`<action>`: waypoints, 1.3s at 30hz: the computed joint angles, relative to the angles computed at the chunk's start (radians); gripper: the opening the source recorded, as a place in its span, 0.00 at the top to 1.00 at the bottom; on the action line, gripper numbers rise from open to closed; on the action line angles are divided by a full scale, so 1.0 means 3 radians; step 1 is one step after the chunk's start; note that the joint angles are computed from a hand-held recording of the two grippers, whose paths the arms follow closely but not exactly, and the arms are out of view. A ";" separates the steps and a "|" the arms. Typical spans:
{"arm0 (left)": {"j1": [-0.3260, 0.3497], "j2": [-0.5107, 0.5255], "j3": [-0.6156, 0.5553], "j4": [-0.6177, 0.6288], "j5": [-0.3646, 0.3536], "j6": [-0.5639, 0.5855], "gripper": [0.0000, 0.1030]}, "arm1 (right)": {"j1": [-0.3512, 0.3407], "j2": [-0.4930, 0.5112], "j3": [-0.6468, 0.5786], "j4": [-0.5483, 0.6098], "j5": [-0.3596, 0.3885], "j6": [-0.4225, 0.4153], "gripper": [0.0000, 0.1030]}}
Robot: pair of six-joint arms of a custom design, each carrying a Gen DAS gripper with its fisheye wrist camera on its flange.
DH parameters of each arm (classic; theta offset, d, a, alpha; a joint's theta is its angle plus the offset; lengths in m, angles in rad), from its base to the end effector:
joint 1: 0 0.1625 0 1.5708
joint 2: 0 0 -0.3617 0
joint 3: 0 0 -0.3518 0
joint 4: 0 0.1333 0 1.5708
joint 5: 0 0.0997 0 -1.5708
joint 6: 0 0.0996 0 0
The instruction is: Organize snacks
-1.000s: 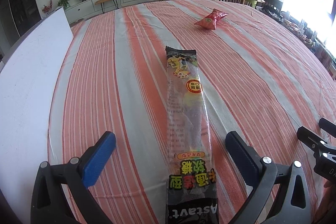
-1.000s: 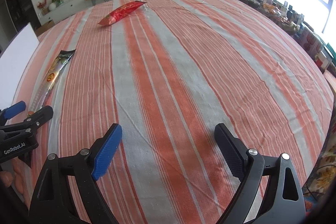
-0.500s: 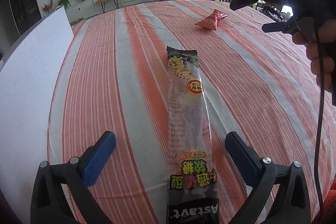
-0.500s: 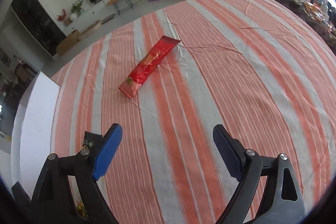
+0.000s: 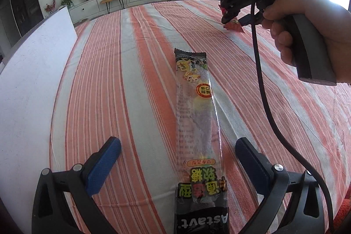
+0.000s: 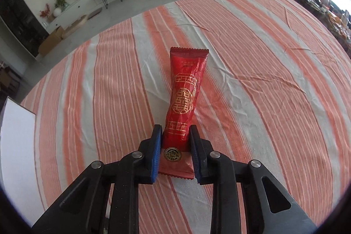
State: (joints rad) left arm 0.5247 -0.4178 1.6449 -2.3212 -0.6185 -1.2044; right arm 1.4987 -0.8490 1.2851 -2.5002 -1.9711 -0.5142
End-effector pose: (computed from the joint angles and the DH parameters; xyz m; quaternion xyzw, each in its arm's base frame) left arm -0.3350 -0.4417 -0.1190 0.0396 0.8695 -0.3115 0.3813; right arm 0.0446 -0.6941 0.2518 0.1610 -0.9379 0.1734 0.2537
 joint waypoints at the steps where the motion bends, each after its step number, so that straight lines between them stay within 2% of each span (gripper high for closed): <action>1: -0.0001 -0.0002 0.0003 0.0001 0.0000 -0.0003 0.00 | -0.0023 -0.0084 0.0057 0.0031 0.0055 -0.0029 0.76; 6: 0.0000 0.0000 -0.0001 0.0007 0.0001 -0.0004 0.00 | -0.0159 -0.0733 0.0401 0.0667 0.0262 -0.0280 0.76; 8: -0.0001 -0.0001 0.0002 0.0005 0.0001 -0.0005 0.00 | -0.0204 -0.1090 0.0655 0.0958 0.0226 -0.0464 0.76; 10: -0.0001 -0.0001 0.0002 0.0005 0.0001 -0.0005 0.00 | -0.0261 -0.1493 0.1025 0.1073 0.0153 -0.0699 0.76; 12: -0.0001 -0.0001 0.0002 0.0005 0.0001 -0.0005 0.00 | -0.0355 -0.1901 0.1493 0.0922 0.0094 -0.0935 0.76; 13: -0.0001 -0.0002 0.0003 0.0004 0.0001 -0.0007 0.00 | -0.0409 -0.2084 0.1747 0.0727 0.0071 -0.1042 0.76; 16: -0.0001 -0.0002 0.0003 0.0004 0.0001 -0.0007 0.00 | -0.0603 -0.2428 0.2381 0.0118 0.0099 -0.1128 0.75; 19: -0.0001 -0.0002 0.0004 0.0004 0.0001 -0.0007 0.00 | -0.0708 -0.2446 0.2766 -0.0629 0.0149 -0.1117 0.64; 20: -0.0001 -0.0002 0.0004 0.0004 0.0001 -0.0007 0.00 | -0.0739 -0.2439 0.2829 -0.0767 0.0212 -0.1093 0.45; 21: -0.0001 -0.0001 0.0003 0.0003 0.0002 -0.0007 0.00 | -0.0767 -0.2442 0.2894 -0.0923 0.0303 -0.1107 0.31; 22: -0.0001 -0.0001 0.0003 0.0005 0.0002 -0.0008 0.00 | -0.0782 -0.2422 0.2947 -0.1081 0.0306 -0.1112 0.27; 25: -0.0001 -0.0001 0.0003 0.0004 0.0002 -0.0008 0.00 | -0.0892 -0.2416 0.3128 -0.1545 0.0518 -0.1371 0.25; 26: -0.0001 -0.0001 0.0003 0.0004 0.0002 -0.0008 0.00 | -0.0918 -0.2395 0.3208 -0.1780 0.0534 -0.1469 0.23; 27: -0.0002 -0.0003 0.0005 0.0006 0.0001 -0.0009 0.00 | -0.0906 -0.2364 0.3223 -0.1876 0.0494 -0.1456 0.19; 31: -0.0002 -0.0003 0.0005 0.0006 0.0001 -0.0009 0.00 | -0.0891 -0.2325 0.3184 -0.1848 0.0490 -0.1462 0.13; 39: -0.0002 -0.0002 0.0003 0.0006 0.0002 -0.0009 0.00 | -0.0892 -0.2317 0.3192 -0.1868 0.0497 -0.1455 0.12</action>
